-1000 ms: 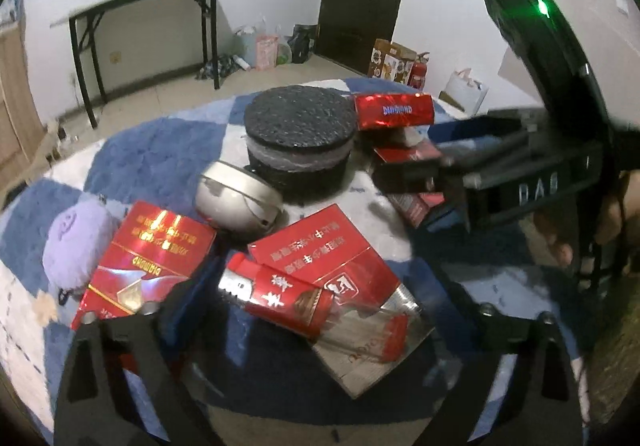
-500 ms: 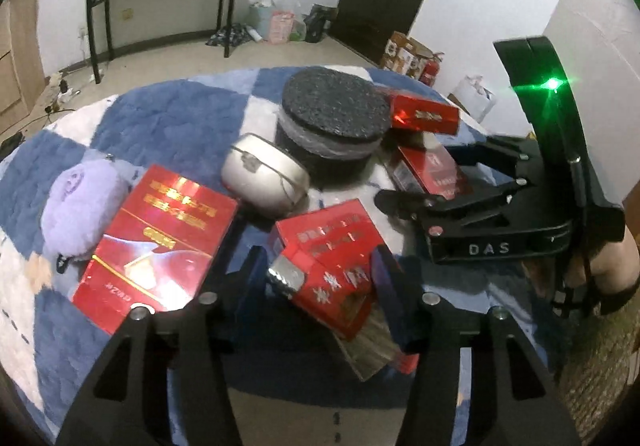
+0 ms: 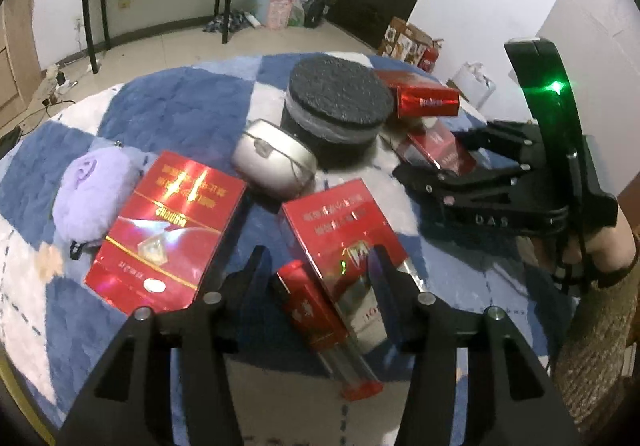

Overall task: Organize rigid objects
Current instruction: 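Grasp the red lighter with left tool while right tool grasps red Hongqiqu box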

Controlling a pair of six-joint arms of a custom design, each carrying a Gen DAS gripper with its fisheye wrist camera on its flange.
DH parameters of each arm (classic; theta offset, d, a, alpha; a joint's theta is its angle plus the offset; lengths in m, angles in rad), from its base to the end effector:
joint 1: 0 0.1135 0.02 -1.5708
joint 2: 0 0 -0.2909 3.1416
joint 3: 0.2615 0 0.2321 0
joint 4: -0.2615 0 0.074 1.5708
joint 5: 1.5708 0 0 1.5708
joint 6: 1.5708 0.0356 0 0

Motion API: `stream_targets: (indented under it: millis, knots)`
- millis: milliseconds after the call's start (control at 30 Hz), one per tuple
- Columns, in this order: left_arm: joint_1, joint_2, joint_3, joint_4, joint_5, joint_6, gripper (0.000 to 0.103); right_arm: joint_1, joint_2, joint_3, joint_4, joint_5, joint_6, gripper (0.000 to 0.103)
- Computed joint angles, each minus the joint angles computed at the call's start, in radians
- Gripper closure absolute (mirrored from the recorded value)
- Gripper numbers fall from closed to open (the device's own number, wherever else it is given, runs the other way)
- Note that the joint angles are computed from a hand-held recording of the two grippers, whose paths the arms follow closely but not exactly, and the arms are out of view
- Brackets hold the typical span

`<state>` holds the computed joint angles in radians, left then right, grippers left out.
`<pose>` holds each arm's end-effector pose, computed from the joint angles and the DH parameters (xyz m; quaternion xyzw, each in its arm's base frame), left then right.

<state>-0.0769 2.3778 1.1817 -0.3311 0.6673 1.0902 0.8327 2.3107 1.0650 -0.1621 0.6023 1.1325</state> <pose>0.3696 -0.0506 0.0261 0.5264 0.7844 -0.2763 0.1769 0.2581 0.2538 0.0331 0.1660 0.9375 -0.0994 0.2891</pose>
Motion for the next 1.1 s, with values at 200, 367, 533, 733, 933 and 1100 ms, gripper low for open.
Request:
stream_targets:
  millis: [200, 367, 533, 733, 933, 1100]
  knots:
    - [0.022, 0.045, 0.1, -0.153, -0.067, 0.099, 0.028, 0.003, -0.014, -0.049, 0.062, -0.003, -0.006, 0.039]
    - [0.03, 0.042, 0.086, -0.187, -0.075, 0.183, 0.028, 0.001, -0.018, -0.07, 0.092, -0.006, -0.006, 0.038]
    - [0.014, 0.023, 0.01, -0.117, -0.098, 0.222, 0.031, -0.003, -0.016, -0.085, 0.123, -0.01, -0.007, 0.035]
    - [0.023, 0.023, 0.015, -0.047, -0.085, 0.139, 0.086, -0.004, -0.016, -0.088, 0.132, -0.009, -0.007, 0.034]
    - [0.017, 0.005, -0.047, 0.063, -0.114, 0.145, 0.092, -0.001, -0.011, -0.072, 0.113, 0.004, -0.003, 0.04]
    - [0.018, 0.002, -0.039, 0.051, -0.112, 0.138, 0.092, 0.001, -0.015, -0.081, 0.13, 0.008, -0.008, 0.045]
